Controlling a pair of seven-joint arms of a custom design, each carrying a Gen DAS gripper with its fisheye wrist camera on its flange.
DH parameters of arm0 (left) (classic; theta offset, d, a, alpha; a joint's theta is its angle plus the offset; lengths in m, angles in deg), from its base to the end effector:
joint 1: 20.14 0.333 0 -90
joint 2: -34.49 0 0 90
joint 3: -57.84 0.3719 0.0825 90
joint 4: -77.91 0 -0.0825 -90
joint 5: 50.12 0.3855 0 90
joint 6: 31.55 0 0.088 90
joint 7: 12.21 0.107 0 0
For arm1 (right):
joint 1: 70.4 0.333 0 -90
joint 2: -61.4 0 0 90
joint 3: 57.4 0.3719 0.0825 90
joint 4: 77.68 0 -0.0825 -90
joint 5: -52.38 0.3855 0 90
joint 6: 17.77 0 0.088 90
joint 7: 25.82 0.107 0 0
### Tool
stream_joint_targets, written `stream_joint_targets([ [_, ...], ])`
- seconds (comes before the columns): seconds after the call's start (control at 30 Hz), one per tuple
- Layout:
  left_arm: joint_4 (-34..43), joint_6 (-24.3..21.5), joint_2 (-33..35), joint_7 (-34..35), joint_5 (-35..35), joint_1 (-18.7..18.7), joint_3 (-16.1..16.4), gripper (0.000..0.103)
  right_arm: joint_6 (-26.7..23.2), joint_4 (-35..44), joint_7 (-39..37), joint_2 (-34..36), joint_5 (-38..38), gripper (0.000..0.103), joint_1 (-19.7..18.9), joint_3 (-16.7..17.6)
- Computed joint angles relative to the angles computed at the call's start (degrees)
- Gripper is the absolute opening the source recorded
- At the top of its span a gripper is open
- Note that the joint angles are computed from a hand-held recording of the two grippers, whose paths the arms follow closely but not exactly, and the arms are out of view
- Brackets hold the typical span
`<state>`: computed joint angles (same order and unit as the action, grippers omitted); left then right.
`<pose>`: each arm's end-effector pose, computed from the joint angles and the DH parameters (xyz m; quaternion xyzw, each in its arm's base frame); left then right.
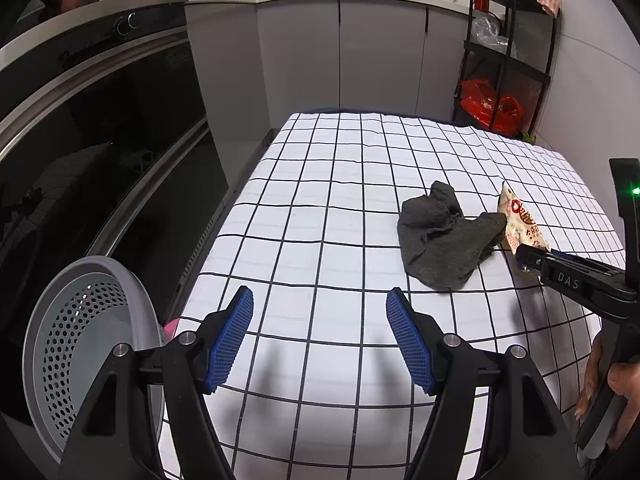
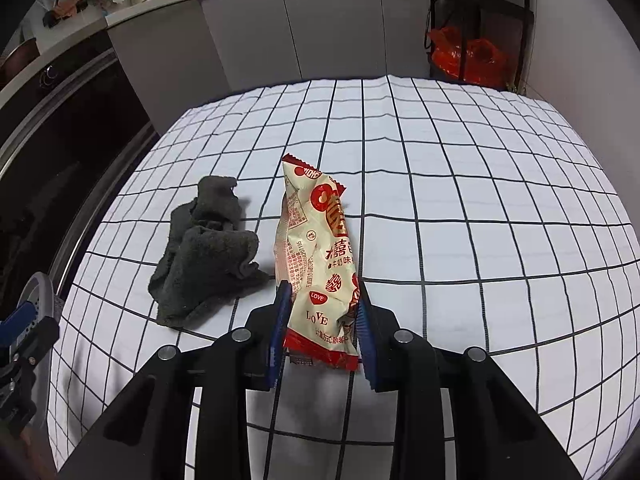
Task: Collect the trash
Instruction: 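Close the right tool on the red-and-white snack wrapper and lift it, then grasp the dark grey sock with the left tool while the right tool holds the wrapper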
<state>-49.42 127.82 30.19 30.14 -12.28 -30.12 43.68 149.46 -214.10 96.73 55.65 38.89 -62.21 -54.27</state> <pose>0.4914 -0.2537 0.5254 -0.6105 0.7055 -0.2545 0.2547 0.5111 0.1178 0.4876 -0.6161 0.7208 -0.1800 0.2615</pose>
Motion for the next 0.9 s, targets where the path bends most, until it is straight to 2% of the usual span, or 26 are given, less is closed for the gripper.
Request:
stream_joint_targets([
  [0.17,-0.23,0.88,0.25,1.38,-1.37,-0.72,-0.26,0.068,0.90,-2.89,-3.38,-3.51,4.73,0.030,0.98,-0.88],
  [0.27,-0.18,1.62,0.79,3.59,-3.96,-1.57,-0.37,0.072,1.42,-4.66,-7.23,-6.17,9.65,0.030,2.35,-2.25],
  [0.37,0.46,2.20,1.62,8.43,-10.50,-3.08,-0.35,0.073,2.01,-5.87,-10.82,-8.65,14.29,0.030,3.48,-3.72],
  [0.4,0.85,2.47,1.95,8.08,-10.26,-3.28,-0.55,0.076,2.19,-6.13,-11.96,-9.28,15.82,0.030,3.89,-4.23],
  [0.47,2.37,1.54,3.05,4.89,-6.51,-3.66,-1.08,0.078,2.31,-6.71,-14.85,-10.59,19.23,0.030,5.21,-5.71],
  [0.6,6.26,-0.16,6.31,2.64,-4.00,-5.65,-0.73,0.078,2.12,-7.57,-19.33,-12.37,23.80,0.030,6.27,-7.46],
  [0.73,11.31,-2.58,10.10,-4.96,4.48,-8.68,0.92,0.082,2.04,-8.47,-23.29,-13.66,28.74,0.030,7.54,-9.71],
  [0.83,14.71,-4.84,12.48,-9.08,9.90,-11.04,2.22,0.082,2.04,-8.86,-24.91,-14.39,30.74,0.030,7.18,-9.81],
  [0.9,16.32,-5.34,13.83,-9.69,11.13,-12.01,2.59,0.084,2.24,-9.20,-25.85,-14.95,31.95,0.030,7.22,-10.06],
])
